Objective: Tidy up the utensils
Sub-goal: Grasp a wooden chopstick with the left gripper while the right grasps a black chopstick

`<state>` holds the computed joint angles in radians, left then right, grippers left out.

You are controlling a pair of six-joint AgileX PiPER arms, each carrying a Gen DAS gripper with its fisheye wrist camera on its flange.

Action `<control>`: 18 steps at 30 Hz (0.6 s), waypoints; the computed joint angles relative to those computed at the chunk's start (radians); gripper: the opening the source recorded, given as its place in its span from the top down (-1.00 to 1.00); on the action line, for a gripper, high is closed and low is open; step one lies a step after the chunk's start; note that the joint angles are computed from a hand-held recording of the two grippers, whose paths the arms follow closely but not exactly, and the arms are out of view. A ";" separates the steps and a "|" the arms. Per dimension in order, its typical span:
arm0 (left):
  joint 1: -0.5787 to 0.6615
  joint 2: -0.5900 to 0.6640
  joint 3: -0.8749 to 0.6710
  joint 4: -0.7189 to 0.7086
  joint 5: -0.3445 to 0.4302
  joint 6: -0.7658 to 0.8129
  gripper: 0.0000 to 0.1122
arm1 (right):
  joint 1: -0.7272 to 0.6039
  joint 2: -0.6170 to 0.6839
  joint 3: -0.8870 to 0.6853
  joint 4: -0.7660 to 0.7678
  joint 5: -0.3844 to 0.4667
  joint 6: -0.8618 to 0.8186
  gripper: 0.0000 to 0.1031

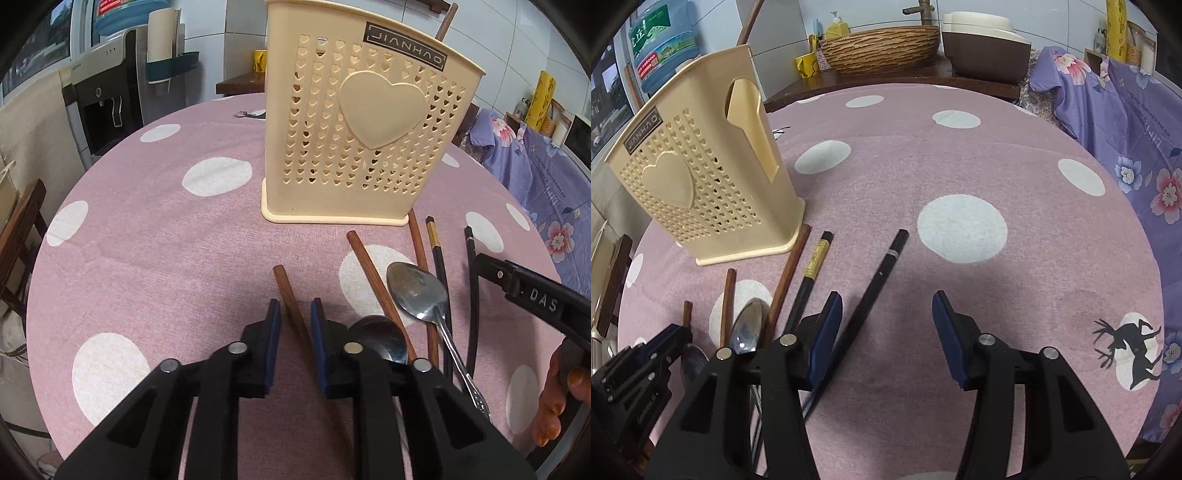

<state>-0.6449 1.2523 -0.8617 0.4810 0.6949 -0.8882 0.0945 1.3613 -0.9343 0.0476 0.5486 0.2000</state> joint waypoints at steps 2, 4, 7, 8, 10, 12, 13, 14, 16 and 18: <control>0.016 0.002 -0.002 -0.017 -0.009 0.029 0.79 | 0.016 0.033 -0.030 -0.027 0.010 0.033 0.15; 0.034 0.007 -0.008 -0.038 -0.018 0.063 0.79 | 0.024 0.063 -0.054 -0.040 0.012 0.059 0.27; 0.050 0.020 -0.019 -0.047 -0.028 0.093 0.80 | 0.025 0.097 -0.091 -0.056 0.019 0.096 0.46; 0.063 0.027 -0.026 -0.062 -0.034 0.115 0.80 | 0.023 0.110 -0.106 -0.063 0.023 0.109 0.56; 0.085 0.038 -0.036 -0.086 -0.043 0.154 0.80 | 0.017 0.133 -0.131 -0.065 0.027 0.125 0.68; 0.112 0.052 -0.051 -0.120 -0.051 0.197 0.81 | 0.002 0.157 -0.156 -0.033 0.031 0.102 0.76; 0.126 0.058 -0.059 -0.141 -0.053 0.221 0.81 | -0.006 0.168 -0.169 -0.013 0.033 0.089 0.76; 0.137 0.064 -0.068 -0.159 -0.053 0.243 0.81 | -0.011 0.178 -0.181 0.001 0.037 0.079 0.77; 0.153 0.076 -0.082 -0.182 -0.052 0.275 0.82 | -0.021 0.193 -0.198 0.034 0.039 0.047 0.79; 0.171 0.083 -0.092 -0.212 -0.057 0.305 0.82 | -0.043 0.208 -0.215 0.094 0.044 0.001 0.80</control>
